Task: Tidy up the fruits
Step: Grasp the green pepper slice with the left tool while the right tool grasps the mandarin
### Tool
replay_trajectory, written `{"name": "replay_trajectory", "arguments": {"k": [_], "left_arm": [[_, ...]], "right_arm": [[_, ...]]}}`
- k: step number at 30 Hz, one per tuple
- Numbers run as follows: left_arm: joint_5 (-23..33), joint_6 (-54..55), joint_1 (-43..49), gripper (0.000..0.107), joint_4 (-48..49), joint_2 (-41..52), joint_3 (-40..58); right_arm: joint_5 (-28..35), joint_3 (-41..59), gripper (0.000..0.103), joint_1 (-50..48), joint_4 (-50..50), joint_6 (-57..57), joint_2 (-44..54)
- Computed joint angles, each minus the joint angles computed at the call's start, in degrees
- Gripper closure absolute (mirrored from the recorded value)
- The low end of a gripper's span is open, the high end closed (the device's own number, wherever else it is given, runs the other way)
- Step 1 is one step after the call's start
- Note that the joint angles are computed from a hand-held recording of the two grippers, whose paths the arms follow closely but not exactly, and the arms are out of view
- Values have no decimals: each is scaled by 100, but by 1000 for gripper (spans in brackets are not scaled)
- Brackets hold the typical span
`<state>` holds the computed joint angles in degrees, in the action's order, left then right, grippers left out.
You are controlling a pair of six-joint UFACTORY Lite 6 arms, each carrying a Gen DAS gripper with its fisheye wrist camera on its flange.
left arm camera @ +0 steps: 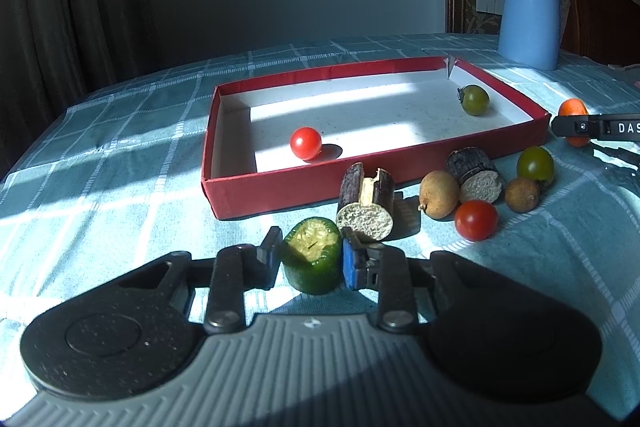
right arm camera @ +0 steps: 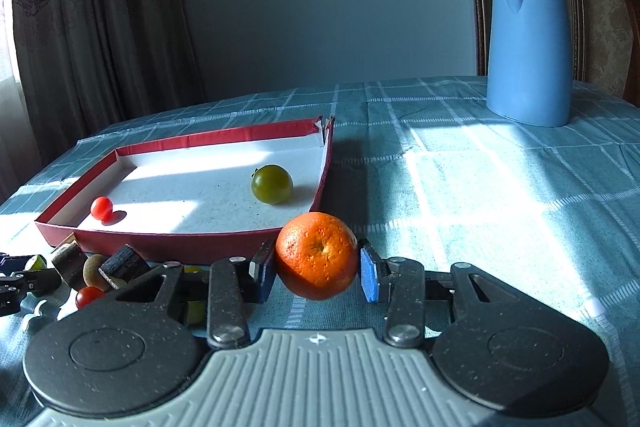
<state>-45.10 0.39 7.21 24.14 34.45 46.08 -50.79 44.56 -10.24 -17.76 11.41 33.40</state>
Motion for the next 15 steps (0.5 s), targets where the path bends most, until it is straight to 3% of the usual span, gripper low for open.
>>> {"name": "replay_trajectory", "arguments": {"k": [15], "left_arm": [[-317,150,-27,81,-568,-286,-296]], "right_arm": [[-1021,-594,62,235,722,-627,-272]]}}
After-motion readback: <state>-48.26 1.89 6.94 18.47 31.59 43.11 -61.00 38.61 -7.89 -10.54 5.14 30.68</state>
